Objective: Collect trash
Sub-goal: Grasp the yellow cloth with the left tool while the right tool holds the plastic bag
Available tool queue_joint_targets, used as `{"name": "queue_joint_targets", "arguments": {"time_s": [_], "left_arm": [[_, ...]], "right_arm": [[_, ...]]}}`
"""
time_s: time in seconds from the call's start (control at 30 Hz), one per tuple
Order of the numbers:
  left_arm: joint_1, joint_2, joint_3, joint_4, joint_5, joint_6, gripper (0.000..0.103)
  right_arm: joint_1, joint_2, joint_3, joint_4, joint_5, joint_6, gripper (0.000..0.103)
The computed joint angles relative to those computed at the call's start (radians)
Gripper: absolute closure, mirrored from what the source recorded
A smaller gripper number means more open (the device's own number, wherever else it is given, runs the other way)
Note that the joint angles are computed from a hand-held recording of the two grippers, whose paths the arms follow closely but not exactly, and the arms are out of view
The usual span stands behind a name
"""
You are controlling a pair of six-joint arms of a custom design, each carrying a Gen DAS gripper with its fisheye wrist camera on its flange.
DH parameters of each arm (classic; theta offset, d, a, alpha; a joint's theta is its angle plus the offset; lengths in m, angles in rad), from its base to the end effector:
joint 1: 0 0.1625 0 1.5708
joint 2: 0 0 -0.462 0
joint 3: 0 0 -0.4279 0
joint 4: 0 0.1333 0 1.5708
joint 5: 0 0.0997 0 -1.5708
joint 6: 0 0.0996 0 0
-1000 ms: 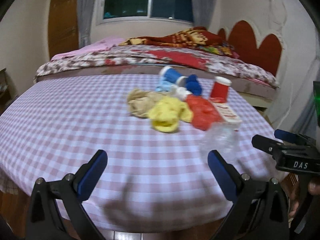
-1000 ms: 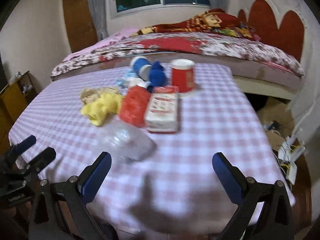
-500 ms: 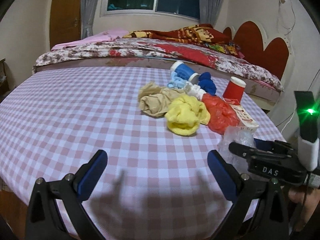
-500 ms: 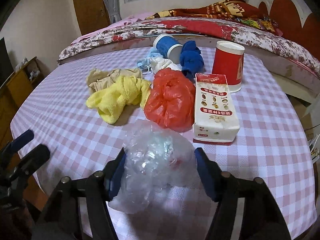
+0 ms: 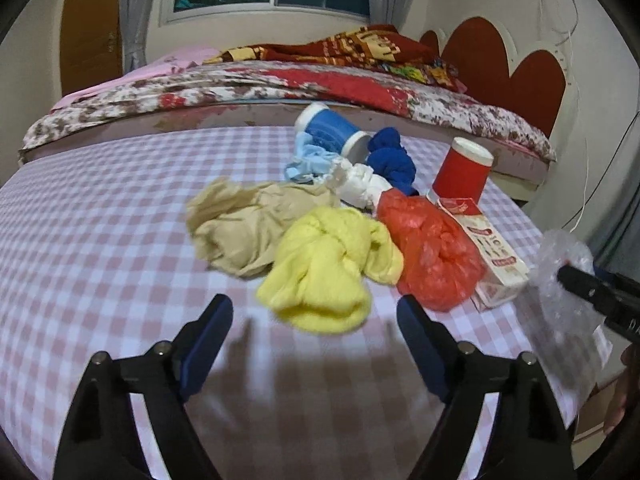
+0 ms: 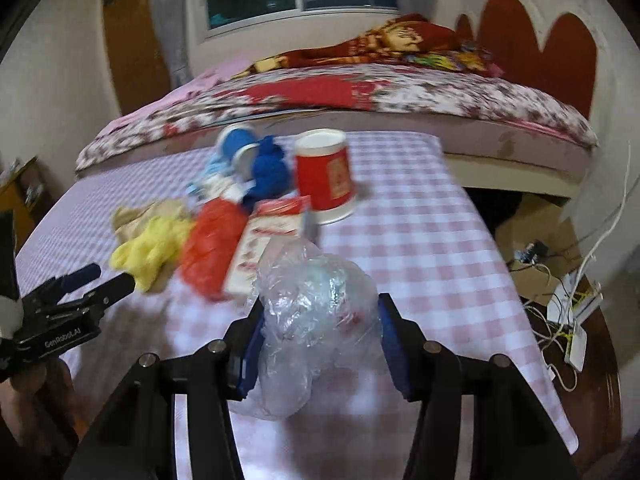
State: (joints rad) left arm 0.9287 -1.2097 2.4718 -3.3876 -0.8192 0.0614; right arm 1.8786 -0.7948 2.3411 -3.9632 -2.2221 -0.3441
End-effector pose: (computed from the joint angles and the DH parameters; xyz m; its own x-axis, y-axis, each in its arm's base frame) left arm -0.0881 -0.4540 0.1777 -0.7677 0.1910 -0.6116 0.5572 0.6703 -0.4901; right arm 0.2087 -0.4158 0.0866 -0.7752 -0.0327 0.6309 -0.4911 0.6594 -0.5692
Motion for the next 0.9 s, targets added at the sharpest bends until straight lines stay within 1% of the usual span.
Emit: {"name": "queue_joint_targets", "arguments": {"time_s": [0.07, 0.13, 0.17, 0.2, 0.23, 0.3, 0.33, 0.47, 0.63, 0.7, 0.9], "left_arm": [[0.011, 0.021, -0.026, 0.027, -0.001, 0.001, 0.024], [0.025, 0.028, -0.051, 0.079, -0.008, -0.016, 0.034], [0.032, 0.028, -0.061, 0.107, -0.017, -0.029, 0.037], [0.036, 0.028, -0.068, 0.124, -0.02, -0.037, 0.044], [0.038, 0.025, -0.073, 0.142, -0.021, -0.044, 0.054], [0.041, 0.016, -0.069, 0.151, -0.034, -0.049, 0.067], [0.039, 0.006, -0.057, 0.136, -0.044, -0.044, 0.071], [0.014, -0.02, -0.016, 0.085, -0.049, -0.035, 0.074], [-0.049, -0.071, 0.059, -0.003, -0.003, -0.036, 0.074], [-0.07, -0.097, 0.08, -0.01, 0.011, -0.05, 0.074], [-0.143, -0.161, 0.123, 0.012, 0.02, -0.087, 0.074]], "right_arm": [[-0.022, -0.006, -0.005, 0.004, 0.017, 0.01, 0.049], [-0.036, -0.01, -0.008, 0.007, 0.03, 0.014, 0.049], [-0.042, -0.014, -0.007, 0.015, 0.035, 0.014, 0.049], [-0.045, -0.016, -0.006, 0.018, 0.038, 0.013, 0.049], [-0.048, -0.017, -0.006, 0.019, 0.04, 0.009, 0.049], [-0.053, -0.023, -0.001, 0.02, 0.046, 0.003, 0.049], [-0.053, -0.027, 0.003, 0.015, 0.048, 0.0, 0.049], [-0.049, -0.041, 0.019, -0.005, 0.058, -0.005, 0.049], [-0.032, -0.056, 0.045, -0.035, 0.06, -0.02, 0.05], [-0.027, -0.062, 0.056, -0.046, 0.061, -0.026, 0.05], [-0.002, -0.089, 0.11, -0.093, 0.05, -0.039, 0.05]]}}
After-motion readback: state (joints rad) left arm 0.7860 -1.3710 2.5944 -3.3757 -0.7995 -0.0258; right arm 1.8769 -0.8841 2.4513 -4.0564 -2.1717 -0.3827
